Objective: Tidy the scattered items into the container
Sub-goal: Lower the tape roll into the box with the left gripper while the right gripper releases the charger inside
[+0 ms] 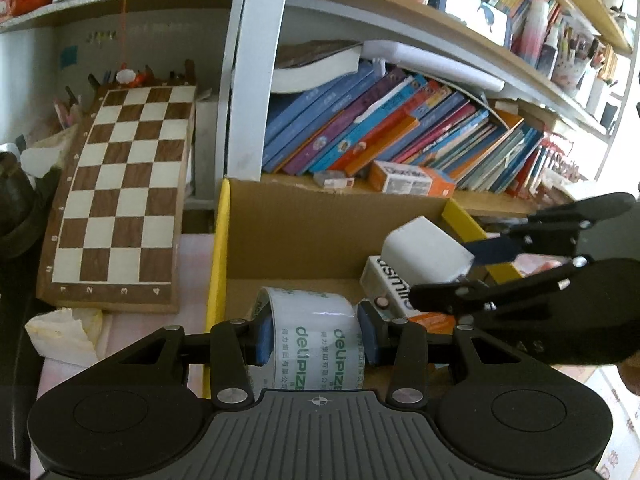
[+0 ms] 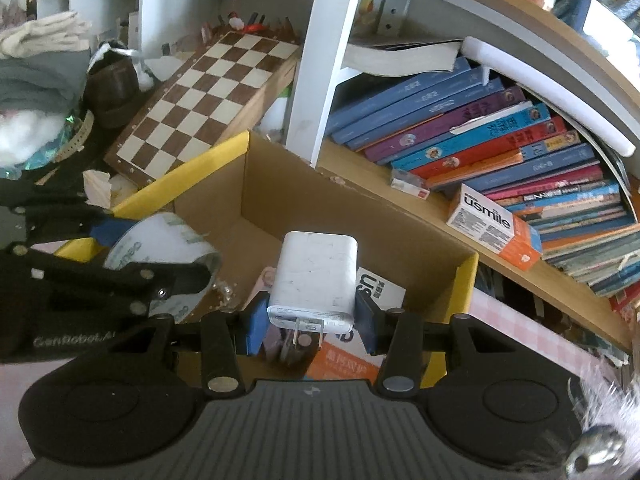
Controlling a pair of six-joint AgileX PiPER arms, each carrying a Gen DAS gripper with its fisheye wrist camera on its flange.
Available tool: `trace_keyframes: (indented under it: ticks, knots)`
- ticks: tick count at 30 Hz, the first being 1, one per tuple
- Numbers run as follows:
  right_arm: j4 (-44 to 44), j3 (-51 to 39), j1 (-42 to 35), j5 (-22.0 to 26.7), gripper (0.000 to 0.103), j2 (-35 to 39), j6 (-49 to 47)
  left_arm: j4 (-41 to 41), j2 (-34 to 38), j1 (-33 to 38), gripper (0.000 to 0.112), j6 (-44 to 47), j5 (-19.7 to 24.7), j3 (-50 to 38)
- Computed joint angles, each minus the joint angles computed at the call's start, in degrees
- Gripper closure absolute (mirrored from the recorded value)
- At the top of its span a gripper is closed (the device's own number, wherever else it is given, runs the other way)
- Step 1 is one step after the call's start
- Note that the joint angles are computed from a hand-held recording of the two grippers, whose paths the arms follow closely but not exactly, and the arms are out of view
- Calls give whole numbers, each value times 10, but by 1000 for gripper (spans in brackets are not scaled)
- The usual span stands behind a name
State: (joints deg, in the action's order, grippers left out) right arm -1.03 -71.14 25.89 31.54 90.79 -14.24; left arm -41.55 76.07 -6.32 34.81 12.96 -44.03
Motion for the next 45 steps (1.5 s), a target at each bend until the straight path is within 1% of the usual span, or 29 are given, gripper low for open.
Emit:
trace_keyframes:
  ticks: [3,9,11,15,19,21,23,24,27,28,30,32,33,36,45]
  knots:
    - [0,-17,0,4,60,19,-7,36,1,-6,71,-26,-2,-2]
    - [3,-47,-4,14,60,50,-20,14,1,-8,71,10,3,-1]
    - [4,-56,-7,18,60,58,-23,21,-1,-11,71,13,2,2]
    - [10,-73,-10,28,60,73,-31,77,-2,-22,71,-28,-3,3]
    - [10,-86,-8,33,60,87,-36,57,-5,-15,70,-3,8,3]
    - [10,-92,-6,35,60,93,-38,18,-8,-9,68,33,12,6]
    - [12,-98,-3,38,60,99,-41,6,-9,-6,64,45,16,7]
    - [14,-101,-2,40,60,102,-43,19,-11,-9,62,33,11,10]
    - [13,-110,1,42,60,111,-45,64,-17,-17,62,-9,-2,17]
    - [13,-114,2,44,60,114,-46,65,-20,-17,62,-10,-3,20]
    - [12,-121,3,46,60,121,-48,30,-28,-12,55,21,-1,27]
    - [15,-131,2,52,60,129,-51,-34,-40,-7,39,81,-5,39]
    - [16,-136,2,55,60,133,-53,-36,-45,-9,37,83,-12,44]
    - [25,-152,1,65,60,144,-58,-2,-60,-17,36,45,-30,55]
    - [43,-205,12,93,60,183,-74,-57,-70,-8,35,94,-18,63]
